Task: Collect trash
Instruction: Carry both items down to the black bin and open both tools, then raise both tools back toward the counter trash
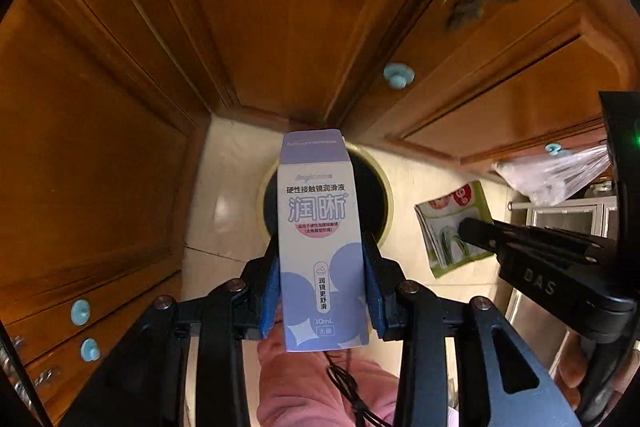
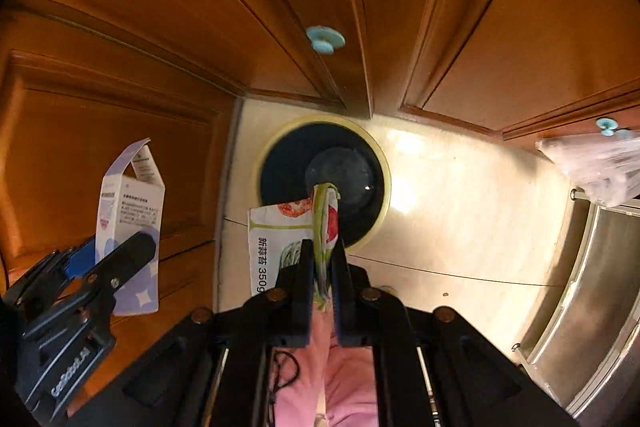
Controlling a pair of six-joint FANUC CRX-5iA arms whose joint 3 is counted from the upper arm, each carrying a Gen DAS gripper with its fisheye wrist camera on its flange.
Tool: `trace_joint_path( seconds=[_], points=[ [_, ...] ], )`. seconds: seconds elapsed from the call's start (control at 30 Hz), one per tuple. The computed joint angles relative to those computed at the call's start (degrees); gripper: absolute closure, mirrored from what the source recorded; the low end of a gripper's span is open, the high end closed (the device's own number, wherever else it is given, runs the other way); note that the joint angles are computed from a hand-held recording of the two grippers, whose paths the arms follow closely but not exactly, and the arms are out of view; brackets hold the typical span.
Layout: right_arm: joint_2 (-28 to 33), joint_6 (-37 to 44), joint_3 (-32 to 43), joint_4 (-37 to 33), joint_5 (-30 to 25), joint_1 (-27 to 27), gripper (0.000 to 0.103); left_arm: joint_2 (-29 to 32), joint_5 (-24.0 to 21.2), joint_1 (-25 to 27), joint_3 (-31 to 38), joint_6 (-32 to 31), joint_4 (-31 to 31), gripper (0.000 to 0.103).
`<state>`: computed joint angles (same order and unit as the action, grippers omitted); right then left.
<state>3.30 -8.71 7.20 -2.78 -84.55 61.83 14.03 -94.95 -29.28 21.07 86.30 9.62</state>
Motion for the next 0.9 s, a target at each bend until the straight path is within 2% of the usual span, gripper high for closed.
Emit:
trace_joint_path(
  seconds=[0.07, 0.13, 0.17, 0.3, 0.53, 0.77, 0.9],
  points=[
    [-0.3, 0.3, -1.9, -0.4, 2.4, -0.5, 0.093, 1.2, -0.3, 0.1, 0.0, -0.9, -0.3, 0.058],
    [0.2, 0.8, -2.4, -1.0, 3.4, -1.3, 0.092, 1.7, -0.4, 0.1, -0.2, -1.2, -0.9, 0.019],
    [0.4, 1.1, -2.5, -1.5, 3.9, -1.7, 0.089, 1.6, 0.1, 0.1, -0.6, -1.1, -1.1, 0.016],
    [0.5, 0.7, -2.5, -1.7, 4.6, -2.5, 0.068, 2.3, -0.4, 0.5, 0.1, -0.6, -1.8, 0.015],
    [2.7, 3.4, 2.9, -2.8, 0.3, -3.7, 0.066, -0.2, 2.7, 1.4, 0.7, -0.3, -2.6, 0.015],
    [3.1, 3.6, 7.5, -0.5, -4.0, -2.8, 0.066, 2.4, -3.3, 2.2, 9.9, 0.3, -0.4, 0.015],
    [3.3, 2.4, 12.3, 1.8, -8.6, -1.0, 0.066, 2.9, -6.0, 2.5, 16.1, 1.5, 0.9, 0.016]
  ],
)
